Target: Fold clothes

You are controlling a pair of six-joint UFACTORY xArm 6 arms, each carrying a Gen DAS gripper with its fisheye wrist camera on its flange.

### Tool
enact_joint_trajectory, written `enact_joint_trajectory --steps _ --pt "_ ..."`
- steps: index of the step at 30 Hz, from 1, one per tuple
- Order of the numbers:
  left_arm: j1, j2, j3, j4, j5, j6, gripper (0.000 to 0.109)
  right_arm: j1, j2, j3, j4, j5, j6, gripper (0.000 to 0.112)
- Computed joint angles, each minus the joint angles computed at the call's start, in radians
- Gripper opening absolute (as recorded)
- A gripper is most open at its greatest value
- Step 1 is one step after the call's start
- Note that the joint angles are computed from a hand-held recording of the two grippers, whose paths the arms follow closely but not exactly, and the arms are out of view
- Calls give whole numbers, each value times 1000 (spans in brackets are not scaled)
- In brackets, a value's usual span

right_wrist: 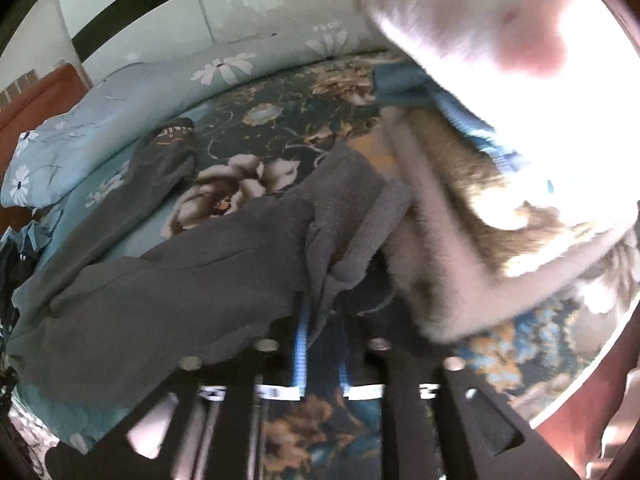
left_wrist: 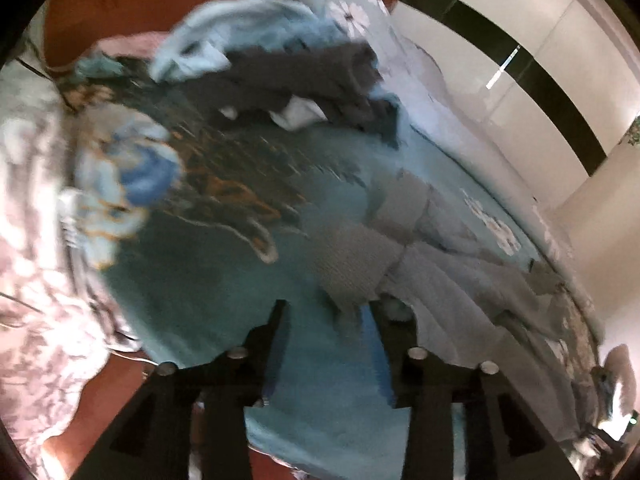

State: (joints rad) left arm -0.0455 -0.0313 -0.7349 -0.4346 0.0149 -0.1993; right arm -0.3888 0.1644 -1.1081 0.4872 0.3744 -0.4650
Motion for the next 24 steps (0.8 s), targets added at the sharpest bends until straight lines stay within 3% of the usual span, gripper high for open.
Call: enact_joint_trajectory --steps 1,3,7,9,12,16,21,22,24 --pt "20 -14 8 91 2 -75 48 -1 -21 19 -10 -16 2 40" --pt "58 -42 17 262 12 -216 50 6 -55 44 -11 -50 -13 42" --pt "76 35 -120 386 87 -251 55 54 -37 -19 127 -60 -151 52" --pt "69 115 -234 425 144 -246 55 78 10 -90 184 -22 -193 53" --pt "51 284 -455 381 252 -163 56 112 135 -253 217 79 -183 53" --pt "55 490 -733 379 400 -156 56 150 321 -490 189 192 -102 53" --pt "58 680 -998 243 528 -76 55 158 556 -809 158 323 30 53" --pt "56 697 -1022 222 532 -59 54 155 597 -868 148 343 60 53" --pt "47 718 -1053 147 523 3 35 148 677 -987 118 382 114 53"
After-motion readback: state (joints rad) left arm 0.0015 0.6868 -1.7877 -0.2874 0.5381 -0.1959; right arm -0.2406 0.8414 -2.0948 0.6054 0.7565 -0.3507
